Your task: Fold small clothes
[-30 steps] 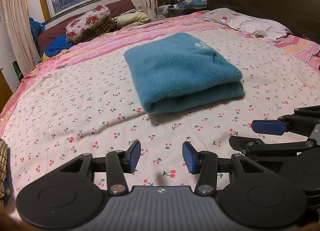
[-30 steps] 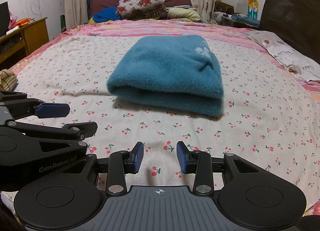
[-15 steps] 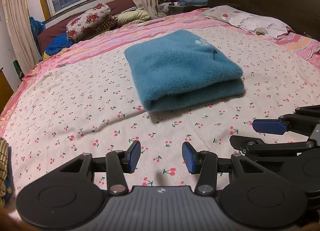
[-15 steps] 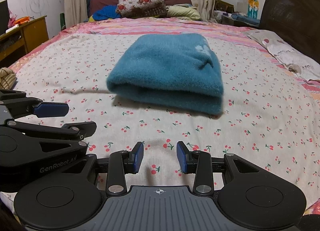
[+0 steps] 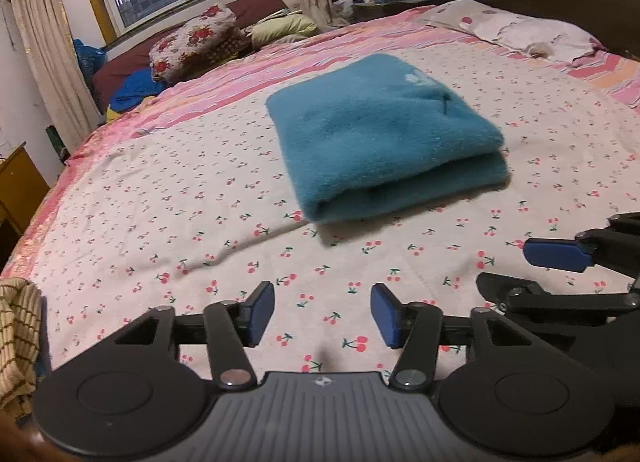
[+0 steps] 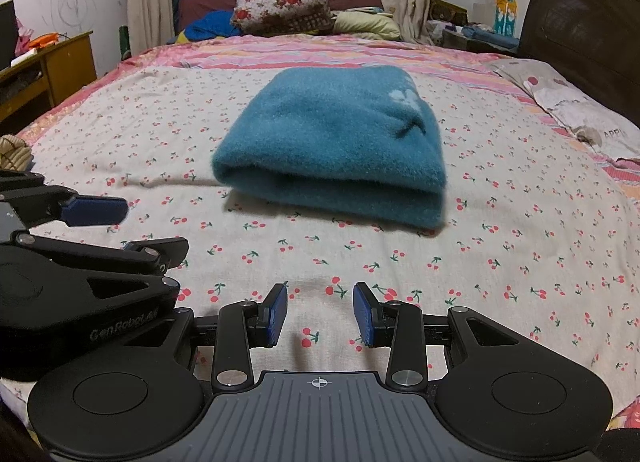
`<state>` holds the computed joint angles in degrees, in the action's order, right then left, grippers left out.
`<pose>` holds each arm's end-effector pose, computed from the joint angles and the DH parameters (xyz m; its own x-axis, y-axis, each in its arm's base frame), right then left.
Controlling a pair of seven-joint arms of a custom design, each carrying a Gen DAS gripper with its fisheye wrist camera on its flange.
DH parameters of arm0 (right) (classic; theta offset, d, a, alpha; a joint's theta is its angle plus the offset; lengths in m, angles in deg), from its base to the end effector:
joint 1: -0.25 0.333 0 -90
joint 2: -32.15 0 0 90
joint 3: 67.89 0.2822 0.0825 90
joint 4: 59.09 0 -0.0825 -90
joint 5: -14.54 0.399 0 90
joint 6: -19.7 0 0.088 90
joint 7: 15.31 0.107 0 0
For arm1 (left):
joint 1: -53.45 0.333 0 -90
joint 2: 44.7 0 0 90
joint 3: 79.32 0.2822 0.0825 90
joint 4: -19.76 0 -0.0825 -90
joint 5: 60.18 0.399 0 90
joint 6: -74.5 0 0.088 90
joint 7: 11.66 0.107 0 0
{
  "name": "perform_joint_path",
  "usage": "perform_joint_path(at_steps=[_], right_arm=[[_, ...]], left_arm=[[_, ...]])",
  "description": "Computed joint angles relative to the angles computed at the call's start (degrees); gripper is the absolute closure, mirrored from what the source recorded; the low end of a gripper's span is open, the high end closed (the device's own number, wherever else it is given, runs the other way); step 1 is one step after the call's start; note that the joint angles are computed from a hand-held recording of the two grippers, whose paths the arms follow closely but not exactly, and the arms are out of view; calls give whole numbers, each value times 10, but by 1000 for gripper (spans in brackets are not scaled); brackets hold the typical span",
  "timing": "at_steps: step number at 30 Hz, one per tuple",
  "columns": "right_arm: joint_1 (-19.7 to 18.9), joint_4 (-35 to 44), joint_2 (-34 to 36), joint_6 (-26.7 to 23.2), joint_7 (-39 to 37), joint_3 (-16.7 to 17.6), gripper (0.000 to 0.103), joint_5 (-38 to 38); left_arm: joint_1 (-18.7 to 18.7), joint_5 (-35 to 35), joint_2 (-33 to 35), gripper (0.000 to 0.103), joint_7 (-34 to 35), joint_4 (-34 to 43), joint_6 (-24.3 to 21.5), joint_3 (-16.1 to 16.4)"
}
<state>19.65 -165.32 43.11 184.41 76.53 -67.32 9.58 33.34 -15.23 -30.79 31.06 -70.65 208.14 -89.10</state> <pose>0.6239 0.2315 0.4779 0.3576 -0.9324 0.0514 -0.6170 -0.2773 -0.7365 0.6049 -0.3212 0.5246 0.0039 -0.9772 -0.2121 -0.7020 0.1484 -0.6965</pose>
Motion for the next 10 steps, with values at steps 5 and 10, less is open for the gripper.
perform_joint_path(at_steps=[5, 10], right_arm=[[-4, 0, 0, 3, -8, 4, 67, 16], [-3, -1, -1, 3, -10, 3, 67, 19]], left_arm=[[8, -14, -6, 43, -10, -12, 21, 0], [6, -4, -6, 43, -16, -12, 19, 1]])
